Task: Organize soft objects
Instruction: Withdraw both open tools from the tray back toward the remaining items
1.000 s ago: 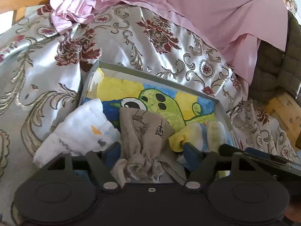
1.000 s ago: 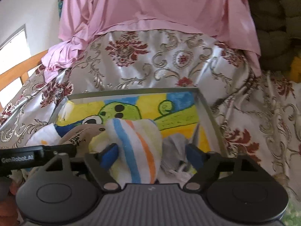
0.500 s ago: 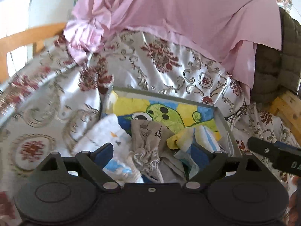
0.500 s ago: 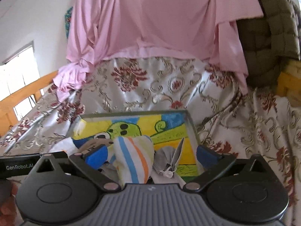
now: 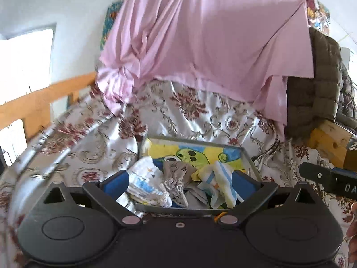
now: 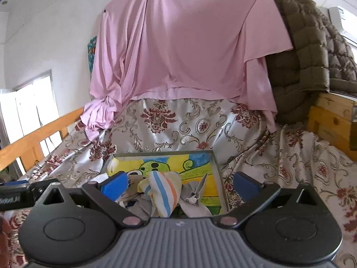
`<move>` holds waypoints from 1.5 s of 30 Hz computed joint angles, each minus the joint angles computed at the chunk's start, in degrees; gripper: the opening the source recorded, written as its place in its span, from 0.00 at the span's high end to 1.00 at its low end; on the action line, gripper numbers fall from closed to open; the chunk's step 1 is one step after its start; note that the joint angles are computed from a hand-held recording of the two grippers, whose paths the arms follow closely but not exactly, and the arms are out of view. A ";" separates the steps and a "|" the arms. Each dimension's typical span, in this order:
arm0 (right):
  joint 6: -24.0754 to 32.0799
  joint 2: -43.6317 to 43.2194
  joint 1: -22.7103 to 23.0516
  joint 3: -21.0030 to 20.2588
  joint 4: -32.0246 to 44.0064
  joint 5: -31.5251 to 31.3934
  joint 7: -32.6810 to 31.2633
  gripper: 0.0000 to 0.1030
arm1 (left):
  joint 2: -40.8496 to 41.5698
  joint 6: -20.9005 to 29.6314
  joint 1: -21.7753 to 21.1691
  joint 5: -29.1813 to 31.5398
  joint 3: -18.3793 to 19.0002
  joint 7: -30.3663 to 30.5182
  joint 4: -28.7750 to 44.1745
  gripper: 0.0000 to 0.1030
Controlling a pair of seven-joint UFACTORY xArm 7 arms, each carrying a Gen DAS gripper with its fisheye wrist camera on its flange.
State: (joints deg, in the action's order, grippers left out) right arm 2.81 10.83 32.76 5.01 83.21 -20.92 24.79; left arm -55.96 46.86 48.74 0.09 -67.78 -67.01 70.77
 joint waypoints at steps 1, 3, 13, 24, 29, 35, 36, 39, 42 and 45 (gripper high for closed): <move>-0.97 -1.57 -0.01 -0.24 -2.13 -0.28 0.36 0.00 | -1.19 1.06 -1.05 0.10 0.15 -0.43 0.04 0.03; -2.55 -4.42 1.18 -2.17 -5.82 -4.03 4.00 0.00 | -2.84 2.57 -2.85 -0.23 0.07 -0.76 0.04 0.03; -8.07 -16.60 -15.38 9.18 -19.95 -35.66 36.37 0.00 | -10.67 11.34 -4.84 -6.77 -0.49 -0.12 2.98 0.02; -11.86 -24.66 -33.91 24.11 -28.48 -41.62 45.41 0.00 | -15.88 19.14 -4.95 -14.55 -0.49 0.81 4.26 0.01; -7.55 -25.96 -32.91 24.51 -30.68 -36.71 42.11 0.00 | -15.18 22.23 -3.77 -18.77 -1.34 2.22 4.67 0.01; -5.49 -25.25 -27.89 21.17 -32.29 -28.56 34.05 0.00 | -16.49 25.27 -2.23 -20.77 -1.37 4.15 5.73 0.01; -4.93 -25.03 -26.50 20.24 -32.45 -26.80 32.23 0.00 | -16.83 25.59 -1.95 -21.22 -1.15 4.14 5.89 0.01; -3.54 -24.35 -22.45 17.51 -32.83 -21.23 26.45 0.00 | -17.66 25.96 -1.85 -22.98 -0.32 3.39 5.46 0.01; -2.67 -23.89 -20.69 16.85 -33.00 -17.07 22.00 0.00 | -17.93 26.86 -1.61 -23.96 -0.03 2.65 5.33 0.01; -1.60 -23.31 -18.91 16.29 -32.97 -12.79 17.16 0.00 | -18.04 27.88 -1.41 -24.80 0.15 1.77 5.14 0.01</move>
